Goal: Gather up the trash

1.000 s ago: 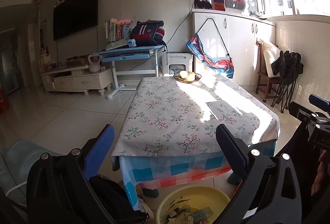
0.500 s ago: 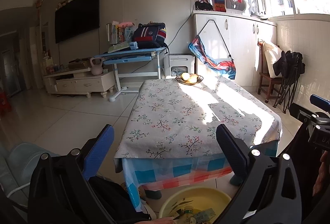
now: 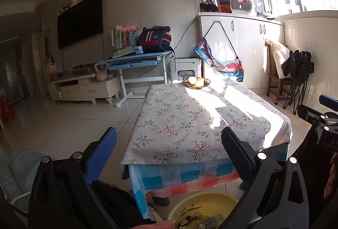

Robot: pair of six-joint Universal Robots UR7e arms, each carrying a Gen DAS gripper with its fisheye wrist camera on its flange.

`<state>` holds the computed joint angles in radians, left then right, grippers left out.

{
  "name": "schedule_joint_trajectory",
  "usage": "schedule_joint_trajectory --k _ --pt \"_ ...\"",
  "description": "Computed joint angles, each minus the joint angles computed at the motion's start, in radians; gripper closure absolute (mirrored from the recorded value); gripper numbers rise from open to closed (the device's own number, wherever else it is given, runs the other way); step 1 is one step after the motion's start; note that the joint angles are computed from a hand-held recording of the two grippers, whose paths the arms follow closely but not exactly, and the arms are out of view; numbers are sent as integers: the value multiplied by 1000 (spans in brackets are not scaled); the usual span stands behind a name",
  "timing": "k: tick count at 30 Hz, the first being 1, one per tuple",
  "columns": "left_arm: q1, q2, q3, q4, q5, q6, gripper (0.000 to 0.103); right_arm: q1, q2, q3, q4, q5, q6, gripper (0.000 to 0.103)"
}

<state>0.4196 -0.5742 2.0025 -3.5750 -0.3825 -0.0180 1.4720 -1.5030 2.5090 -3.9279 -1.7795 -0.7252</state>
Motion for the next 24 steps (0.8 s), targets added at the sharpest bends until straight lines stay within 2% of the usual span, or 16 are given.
schedule_joint_trajectory --k 24 --pt "-1 1 -2 -4 1 12 7 18 10 -14 36 -69 -84 7"
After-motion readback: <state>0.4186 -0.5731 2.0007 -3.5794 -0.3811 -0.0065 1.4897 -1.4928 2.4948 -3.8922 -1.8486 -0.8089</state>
